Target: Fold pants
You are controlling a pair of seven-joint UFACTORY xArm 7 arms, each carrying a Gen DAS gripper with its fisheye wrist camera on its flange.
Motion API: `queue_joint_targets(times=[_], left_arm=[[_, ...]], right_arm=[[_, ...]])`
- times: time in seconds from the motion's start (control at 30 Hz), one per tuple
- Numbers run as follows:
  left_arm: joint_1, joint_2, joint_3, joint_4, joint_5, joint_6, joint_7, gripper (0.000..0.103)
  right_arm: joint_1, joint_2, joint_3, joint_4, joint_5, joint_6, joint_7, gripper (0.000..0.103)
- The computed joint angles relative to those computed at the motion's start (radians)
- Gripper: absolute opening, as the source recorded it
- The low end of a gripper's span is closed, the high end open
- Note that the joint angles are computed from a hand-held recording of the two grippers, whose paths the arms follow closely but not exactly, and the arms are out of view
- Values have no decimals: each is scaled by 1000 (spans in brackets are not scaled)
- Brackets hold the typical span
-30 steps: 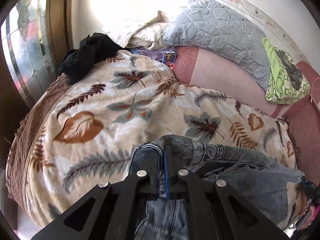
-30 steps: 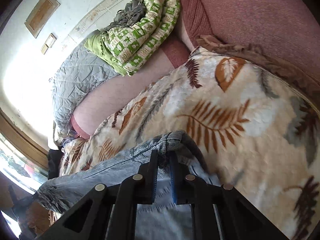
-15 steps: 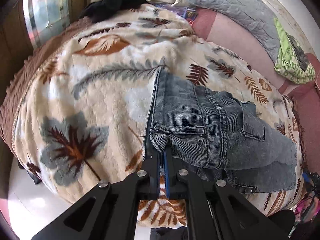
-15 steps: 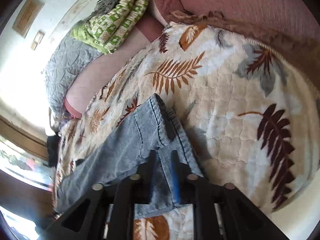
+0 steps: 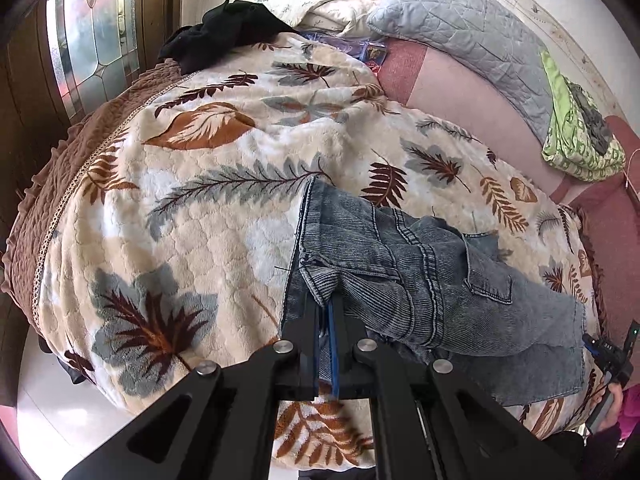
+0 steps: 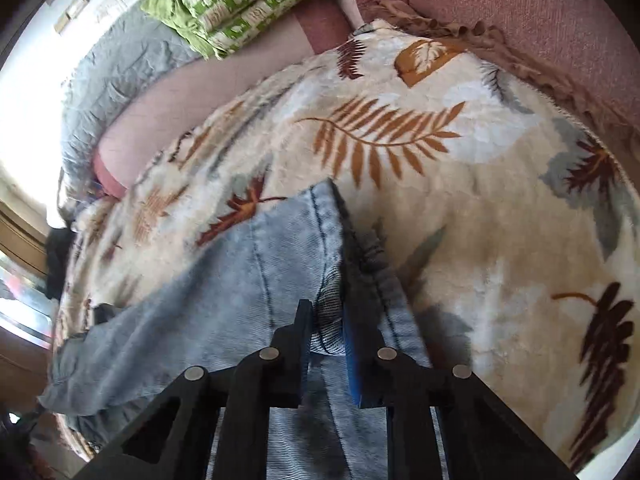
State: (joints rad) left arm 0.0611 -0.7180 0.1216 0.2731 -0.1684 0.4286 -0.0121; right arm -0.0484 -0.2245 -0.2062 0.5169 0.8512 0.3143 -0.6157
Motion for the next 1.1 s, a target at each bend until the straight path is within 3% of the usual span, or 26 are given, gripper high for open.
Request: queue_joint_targets(times=[0.13,0.33,0.43,0.6,0.7,0.77,0.83,0.97,1.07,1.1], left_arm=[[7,-29,20,-17,-7,18,18,4],[48,-93,45,-79,-10,65,44,5],[67,-87,45,-116,-7,70,56,6],[128,-24,-4,-138,28,77,19,8],[182,-47,-12,-140,72,111,-4,8],[215,-105,-12,-149,94,137,-10,8],[240,-181,-45,-158,123,161,-37,8],[170,-286,-90,-148,123,182,-93,10],[45,-249,-127,-113,97,134,-134,12],[-5,-217,-136,-101,85,100,-143,18]], right_arm=[[-26,-154,-34,-81,-13,15,-20,11],[-155,-456,-24,-221,-261,115,103,11],[-192,-479,-6,-263,-359,123,150,11],[-200,-358,-11,-249,-480,171,238,16],[-191,-361,-56,-212,-493,224,239,26],[-185,-386,-69,-206,-488,205,232,50],[-160,-405,-80,-199,-467,157,227,66],[-69,-320,-84,-135,-424,88,228,66],[41,-236,-96,-77,-339,80,209,63],[86,-221,-94,-69,-297,70,188,62]])
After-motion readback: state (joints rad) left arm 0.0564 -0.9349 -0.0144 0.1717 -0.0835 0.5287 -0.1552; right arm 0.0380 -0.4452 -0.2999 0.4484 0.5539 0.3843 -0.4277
